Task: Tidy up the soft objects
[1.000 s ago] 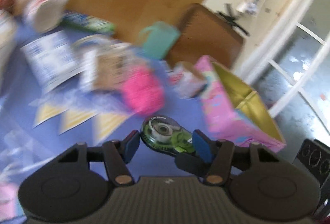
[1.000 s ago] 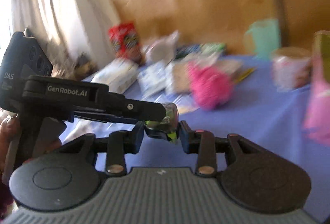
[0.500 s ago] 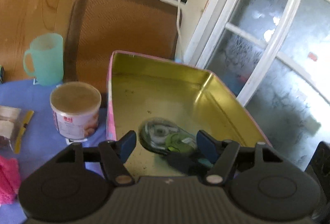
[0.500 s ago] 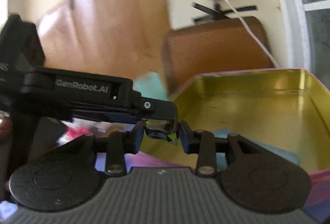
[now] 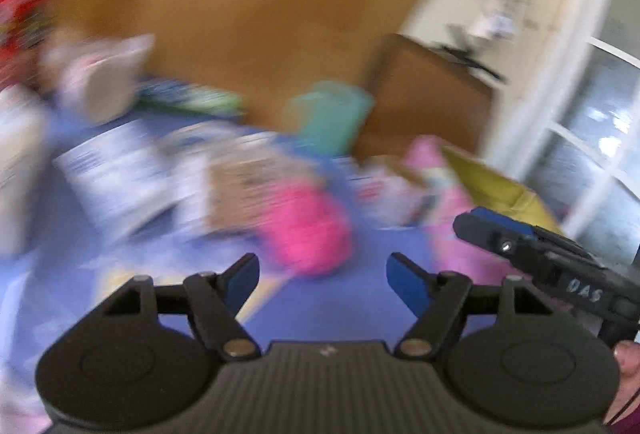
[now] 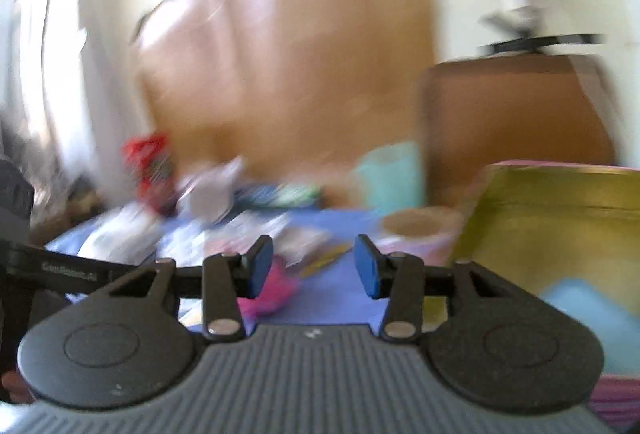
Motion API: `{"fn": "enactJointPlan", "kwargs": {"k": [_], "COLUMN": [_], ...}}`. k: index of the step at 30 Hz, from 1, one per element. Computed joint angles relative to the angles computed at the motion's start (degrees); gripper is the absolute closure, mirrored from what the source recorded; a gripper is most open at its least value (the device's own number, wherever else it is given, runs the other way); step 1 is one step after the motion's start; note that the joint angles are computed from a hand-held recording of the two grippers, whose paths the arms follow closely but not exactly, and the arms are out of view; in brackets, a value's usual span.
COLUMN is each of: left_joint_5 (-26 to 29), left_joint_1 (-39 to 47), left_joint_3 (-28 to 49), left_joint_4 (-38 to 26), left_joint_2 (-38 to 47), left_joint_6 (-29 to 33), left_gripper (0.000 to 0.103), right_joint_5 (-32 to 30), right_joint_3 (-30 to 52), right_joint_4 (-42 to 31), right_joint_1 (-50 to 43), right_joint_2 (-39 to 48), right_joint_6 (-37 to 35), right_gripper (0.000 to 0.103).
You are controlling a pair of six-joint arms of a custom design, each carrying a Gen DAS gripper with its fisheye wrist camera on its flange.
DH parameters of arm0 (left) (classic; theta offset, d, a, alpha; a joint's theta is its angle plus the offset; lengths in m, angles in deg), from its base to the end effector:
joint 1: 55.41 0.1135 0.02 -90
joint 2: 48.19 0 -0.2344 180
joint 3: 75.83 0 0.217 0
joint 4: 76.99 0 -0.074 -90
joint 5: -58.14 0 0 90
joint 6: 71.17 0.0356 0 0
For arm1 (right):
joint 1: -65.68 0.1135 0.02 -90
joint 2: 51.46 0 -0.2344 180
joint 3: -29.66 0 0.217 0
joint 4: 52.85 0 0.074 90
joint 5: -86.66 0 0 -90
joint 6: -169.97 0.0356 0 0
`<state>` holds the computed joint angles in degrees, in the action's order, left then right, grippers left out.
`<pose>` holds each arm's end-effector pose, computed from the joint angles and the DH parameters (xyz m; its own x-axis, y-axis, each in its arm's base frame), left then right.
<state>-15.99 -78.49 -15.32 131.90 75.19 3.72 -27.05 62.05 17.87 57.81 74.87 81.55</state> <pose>0.3068 -0.1413 0.0556 -0.6491 0.0040 -0.7607 0.4314 0.8256 -0.3637 0.2416 -0.0189 0.0438 -0.3970 0.0804 -0.9143 -0.2298 0.9557 0.1838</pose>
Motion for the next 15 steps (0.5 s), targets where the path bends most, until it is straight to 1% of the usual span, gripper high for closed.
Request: {"fn": "enactJointPlan", "kwargs": {"k": [1,2,3,4,5,6,7,8,9,10,11,13,15], "left_joint_5": [0.9,2.0,2.6,3.3,4.3,5.6,6.7,8.0,9.0,10.1,10.7,13.8,16.5], "left_joint_1": [2.4,5.0,6.9,8.5,9.9,11.1,11.8,12.3,12.4,12.5,12.2,11.8,10.7], "left_joint_3": [-1.7,-3.3,-4.4,-5.2,-5.6,-5.8,-5.9,-6.6,-7.3,-7.7,-7.8,-7.9,-7.8], "left_joint_4": [1.1,2.3,3.3,4.2,4.7,5.1,5.4,6.4,7.6,8.4,8.8,8.4,9.0], "left_joint_2": [0.1,0.3,0.5,0.7,1.0,1.1,1.0,0.7,0.6,0.4,0.5,0.5,1.3], "left_joint_6": [-0.2,-0.2,-0.4,-0.5,-0.8,-1.1,-1.4,-1.5,-1.5,-1.2,-1.2,-1.0,-1.5], "left_gripper": [0.031,0.031,0.031,0.031,0.031,0.031,0.031,0.031,0.031,0.031,0.03,0.025,0.025], "right_joint_5": [2.4,4.6,6.4,8.8,10.3,10.5,11.4,11.8,10.6,10.8,12.7,17.4,18.2], "right_joint_3": [3.3,7.8,12.3,17.4,21.0,23.4,24.9,23.5,21.5,18.0,14.8,8.5,3.5], "right_joint_4": [-4.2,-9.0,-14.1,-19.5,-22.5,-24.6,-26.8,-25.9,-25.3,-23.8,-21.6,-16.3,-12.2], "right_joint_1": [3.2,6.1,8.1,10.1,11.3,11.9,12.7,13.3,13.7,15.2,16.8,20.9,23.5], "right_joint_2": [0.9,2.5,3.8,5.7,7.5,8.8,9.1,8.3,6.6,4.1,2.4,0.1,-0.5], "right_joint_6": [-0.4,-0.6,-0.8,-0.8,-0.7,-0.6,-0.1,0.6,0.7,0.3,-1.1,-5.5,-8.1], "right_gripper": [0.052,0.047,0.036,0.031,0.032,0.045,0.053,0.054,0.055,0.055,0.055,0.054,0.054]}}
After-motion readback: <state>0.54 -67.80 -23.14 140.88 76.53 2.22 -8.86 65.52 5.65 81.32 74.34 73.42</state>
